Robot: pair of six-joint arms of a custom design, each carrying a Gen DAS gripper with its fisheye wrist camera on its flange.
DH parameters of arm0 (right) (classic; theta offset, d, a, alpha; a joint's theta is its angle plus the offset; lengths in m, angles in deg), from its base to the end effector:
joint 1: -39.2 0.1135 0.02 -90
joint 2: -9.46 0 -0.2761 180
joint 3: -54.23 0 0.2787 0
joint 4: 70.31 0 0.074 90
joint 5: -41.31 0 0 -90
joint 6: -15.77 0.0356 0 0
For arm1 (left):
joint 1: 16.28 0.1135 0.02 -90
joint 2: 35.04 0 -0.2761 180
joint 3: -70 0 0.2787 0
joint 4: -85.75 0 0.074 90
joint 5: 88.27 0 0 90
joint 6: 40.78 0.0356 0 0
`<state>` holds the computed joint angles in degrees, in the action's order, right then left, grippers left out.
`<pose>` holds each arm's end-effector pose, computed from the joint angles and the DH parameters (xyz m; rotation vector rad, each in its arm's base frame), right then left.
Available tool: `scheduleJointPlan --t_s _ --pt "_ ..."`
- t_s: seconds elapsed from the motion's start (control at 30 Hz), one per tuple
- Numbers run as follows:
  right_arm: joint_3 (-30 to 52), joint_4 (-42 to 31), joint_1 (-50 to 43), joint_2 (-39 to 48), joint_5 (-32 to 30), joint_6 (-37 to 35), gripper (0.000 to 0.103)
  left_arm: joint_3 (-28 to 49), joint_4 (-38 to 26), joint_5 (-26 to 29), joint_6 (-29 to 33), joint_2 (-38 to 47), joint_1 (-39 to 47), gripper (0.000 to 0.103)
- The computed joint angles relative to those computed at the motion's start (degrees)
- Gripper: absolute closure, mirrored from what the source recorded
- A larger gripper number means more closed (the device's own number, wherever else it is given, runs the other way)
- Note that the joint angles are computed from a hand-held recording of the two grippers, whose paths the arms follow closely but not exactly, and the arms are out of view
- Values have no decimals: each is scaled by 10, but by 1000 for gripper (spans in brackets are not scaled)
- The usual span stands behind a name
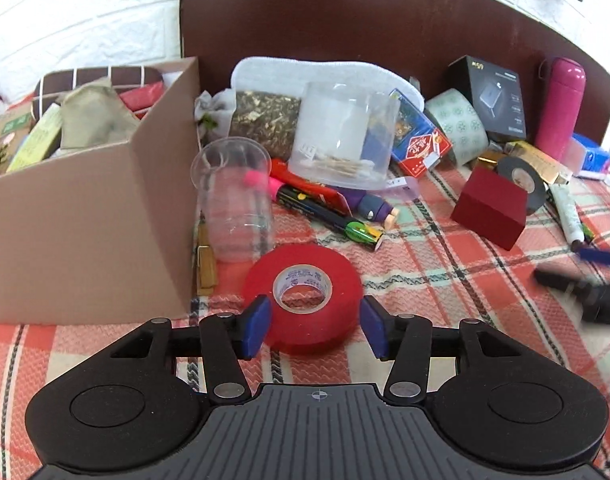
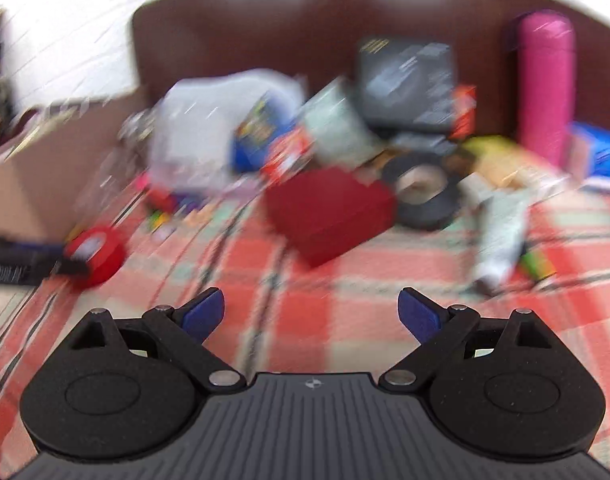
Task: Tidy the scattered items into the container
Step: 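Grasp the white tube with the right tool while the left tool holds the tape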
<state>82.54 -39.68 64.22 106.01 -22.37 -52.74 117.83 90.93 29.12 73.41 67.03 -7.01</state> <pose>0.2230 0.0867 0.0643 0.1798 2.1424 -0.0440 0.3084 0.0337 0.0776 0.5092 2.2673 -0.2914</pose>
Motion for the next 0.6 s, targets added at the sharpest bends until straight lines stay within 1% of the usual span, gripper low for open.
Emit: scheduleJointPlan --t_s 0.07,0.17,0.27,0.33,0.43,0.5,0.57,0.6 --pt "-3 -3 -7 -9 48 -7 9 -1 -11 11 8 -8 -1 40" --pt "5 -23 -33 -11 102 -17 9 -15 14 17 14 -12 -10 40" --pt "8 -34 -92 -8 43 -5 17 -8 29 -11 12 8 -27 40" --pt "15 -33 -121 7 8 -4 29 -7 33 -13 14 11 -31 40" --pt "29 -21 -154 42 -23 -4 37 3 26 -24 16 19 -40 42" --pt "36 -7 -176 60 -41 -4 39 8 29 -39 12 26 -50 42" --pt "36 9 -185 72 -46 -9 53 13 36 -54 10 38 -60 42" --pt "36 5 -187 68 -48 -13 68 15 40 -61 11 43 -65 44"
